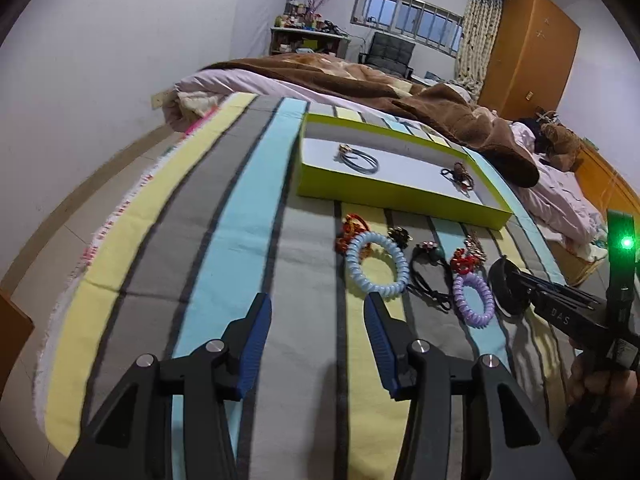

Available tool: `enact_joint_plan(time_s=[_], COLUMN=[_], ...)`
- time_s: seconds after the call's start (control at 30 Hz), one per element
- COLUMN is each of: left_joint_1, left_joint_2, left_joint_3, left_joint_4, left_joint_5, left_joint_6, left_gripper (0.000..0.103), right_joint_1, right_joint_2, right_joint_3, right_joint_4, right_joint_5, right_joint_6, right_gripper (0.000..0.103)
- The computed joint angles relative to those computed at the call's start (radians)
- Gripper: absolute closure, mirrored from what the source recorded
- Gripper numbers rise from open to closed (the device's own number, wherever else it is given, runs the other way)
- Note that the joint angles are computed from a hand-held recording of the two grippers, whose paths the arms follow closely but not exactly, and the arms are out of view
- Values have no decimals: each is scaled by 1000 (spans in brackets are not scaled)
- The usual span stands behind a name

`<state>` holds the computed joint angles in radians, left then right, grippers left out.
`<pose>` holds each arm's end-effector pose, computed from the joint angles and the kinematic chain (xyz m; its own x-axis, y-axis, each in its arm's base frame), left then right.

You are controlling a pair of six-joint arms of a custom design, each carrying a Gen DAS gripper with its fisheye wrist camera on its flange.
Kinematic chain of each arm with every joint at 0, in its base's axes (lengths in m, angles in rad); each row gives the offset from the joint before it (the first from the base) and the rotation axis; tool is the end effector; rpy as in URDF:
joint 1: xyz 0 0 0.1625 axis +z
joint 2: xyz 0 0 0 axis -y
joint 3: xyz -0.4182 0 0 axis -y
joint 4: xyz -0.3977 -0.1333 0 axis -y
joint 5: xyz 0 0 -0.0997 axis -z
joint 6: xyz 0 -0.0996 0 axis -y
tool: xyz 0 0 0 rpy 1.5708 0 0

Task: Organize jewelry
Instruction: 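Close the right gripper on the black band, then close the left gripper on the light blue coil hair tie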

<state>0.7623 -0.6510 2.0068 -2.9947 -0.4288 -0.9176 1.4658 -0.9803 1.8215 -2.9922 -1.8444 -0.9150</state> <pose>-0.2213 -0.5209 -0.0072 -0.7747 -0.3904 -0.4974 0.1750 0.6236 -0.7619 0.0394 -0.6415 0.1879 -0.6439 -0.5079 0.5723 -0.6931 0.7039 -0.1552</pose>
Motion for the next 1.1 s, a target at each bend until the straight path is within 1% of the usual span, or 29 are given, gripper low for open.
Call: enact_joint_plan(time_s=[0.03, 0.13, 0.23, 0.27, 0.3, 0.37, 0.43, 0.6, 0.63, 0.7, 0.77, 0.83, 0.9, 0.97, 1.1], left_joint_1=[5, 16, 32, 41, 47, 50, 55, 75, 78, 78, 76, 77, 80, 83, 83], left_joint_2=[2, 9, 23, 25, 24, 32, 32, 47, 48, 56, 55, 52, 53, 51, 48], left_joint_3=[-2, -21, -38, -48, -56, -72, -90, -139, -151, -160, -165, -176, -185, -193, -204], left_joint_4=[-17, -14, -95, -97, -75, -82, -22, 52, 92, 96, 110, 168, 194, 235, 301], left_joint_5=[-16, -33, -73, -86, -90, -90, -77, -81, -87, -80, -80, -67, -63, -55, -40], left_joint_6=[11, 31, 102, 112, 99, 120, 90, 89, 77, 90, 87, 63, 66, 50, 29], left_gripper=[53, 53, 53, 53, 53, 53, 54, 61, 64, 67, 72, 75, 78, 85, 90], right_joint_1=[-1, -12, -13, -15, -16, -20, -22, -27, -28, -29, -30, -31, -35, -36, -36], right_joint_2=[0, -9, -14, -16, -18, -25, -32, -46, -48, -50, -51, -52, -57, -59, -60], right_joint_3=[0, -9, -11, -12, -12, -8, -4, 0, 1, 1, -1, -2, -1, 0, 0], right_joint_4=[-5, 30, 43, 46, 46, 42, 40, 34, 34, 34, 37, 39, 44, 47, 49], right_joint_5=[1, 23, 37, 44, 52, 67, 75, 95, 96, 100, 106, 110, 118, 122, 123], right_joint_6=[2, 25, 26, 29, 32, 32, 30, 27, 26, 21, 20, 21, 23, 22, 23], right_gripper=[90, 90, 90, 90, 90, 90, 90, 90, 90, 90, 90, 90, 90, 90, 90])
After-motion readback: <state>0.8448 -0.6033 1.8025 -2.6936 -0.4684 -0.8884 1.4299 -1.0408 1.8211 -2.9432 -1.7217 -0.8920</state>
